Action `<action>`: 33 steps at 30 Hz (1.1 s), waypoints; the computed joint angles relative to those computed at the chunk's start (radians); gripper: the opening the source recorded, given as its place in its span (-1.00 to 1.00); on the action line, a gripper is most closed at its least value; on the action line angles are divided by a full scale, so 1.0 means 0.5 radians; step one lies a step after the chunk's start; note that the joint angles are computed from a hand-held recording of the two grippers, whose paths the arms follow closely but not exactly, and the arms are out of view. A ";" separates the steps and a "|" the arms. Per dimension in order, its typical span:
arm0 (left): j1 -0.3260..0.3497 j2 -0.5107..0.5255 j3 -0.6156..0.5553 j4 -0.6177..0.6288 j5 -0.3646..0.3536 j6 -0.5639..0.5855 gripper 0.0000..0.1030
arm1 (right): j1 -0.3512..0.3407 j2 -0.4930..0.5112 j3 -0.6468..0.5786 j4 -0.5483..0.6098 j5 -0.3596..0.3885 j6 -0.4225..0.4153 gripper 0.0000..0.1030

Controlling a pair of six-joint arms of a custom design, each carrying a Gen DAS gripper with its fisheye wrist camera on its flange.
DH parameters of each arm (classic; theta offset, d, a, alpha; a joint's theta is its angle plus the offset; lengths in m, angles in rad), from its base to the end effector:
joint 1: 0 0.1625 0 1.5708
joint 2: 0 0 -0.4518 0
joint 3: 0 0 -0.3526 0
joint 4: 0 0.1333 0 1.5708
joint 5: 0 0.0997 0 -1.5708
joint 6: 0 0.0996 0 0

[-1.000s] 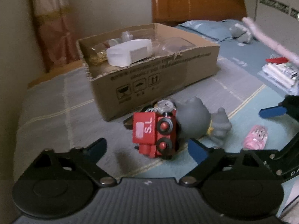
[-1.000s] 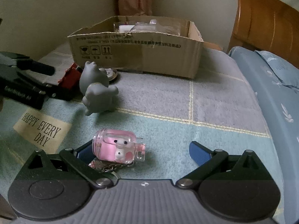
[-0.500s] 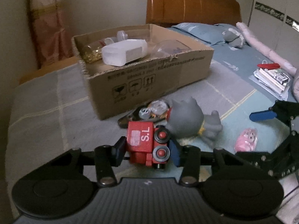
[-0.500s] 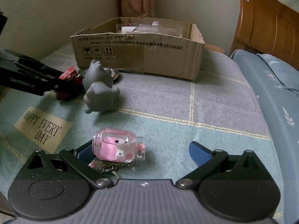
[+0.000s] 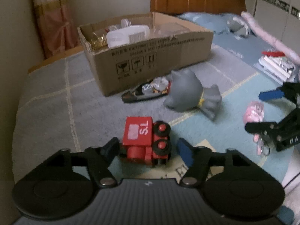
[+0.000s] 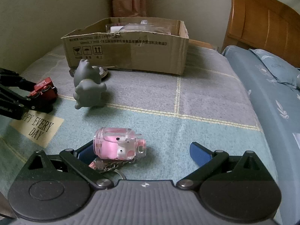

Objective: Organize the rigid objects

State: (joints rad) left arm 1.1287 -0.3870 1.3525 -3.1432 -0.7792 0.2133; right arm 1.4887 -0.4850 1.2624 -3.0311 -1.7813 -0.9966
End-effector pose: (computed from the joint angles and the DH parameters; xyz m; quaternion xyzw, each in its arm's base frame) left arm -0.1324 -0.7570 0.0424 0.1743 0.8708 -0.3159 0.3341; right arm 0.0473 -0.7964 0.1132 0.3821 -0.8563 0.2349 0.2560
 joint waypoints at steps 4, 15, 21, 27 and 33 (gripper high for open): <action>-0.002 0.037 -0.040 0.013 0.011 0.012 0.84 | -0.003 -0.002 -0.005 0.013 0.006 -0.001 1.00; -0.014 0.092 -0.114 0.044 0.078 -0.069 0.99 | -0.005 0.000 0.002 -0.002 0.013 -0.006 1.00; -0.010 0.090 -0.108 0.024 0.063 -0.039 0.98 | 0.005 -0.003 0.005 0.025 0.007 -0.021 1.00; -0.008 0.065 -0.073 -0.001 0.042 -0.006 0.76 | 0.022 -0.009 0.043 0.026 0.010 -0.068 0.98; -0.008 0.036 -0.059 0.009 0.045 0.014 0.28 | 0.037 -0.040 0.092 0.067 0.037 -0.087 0.58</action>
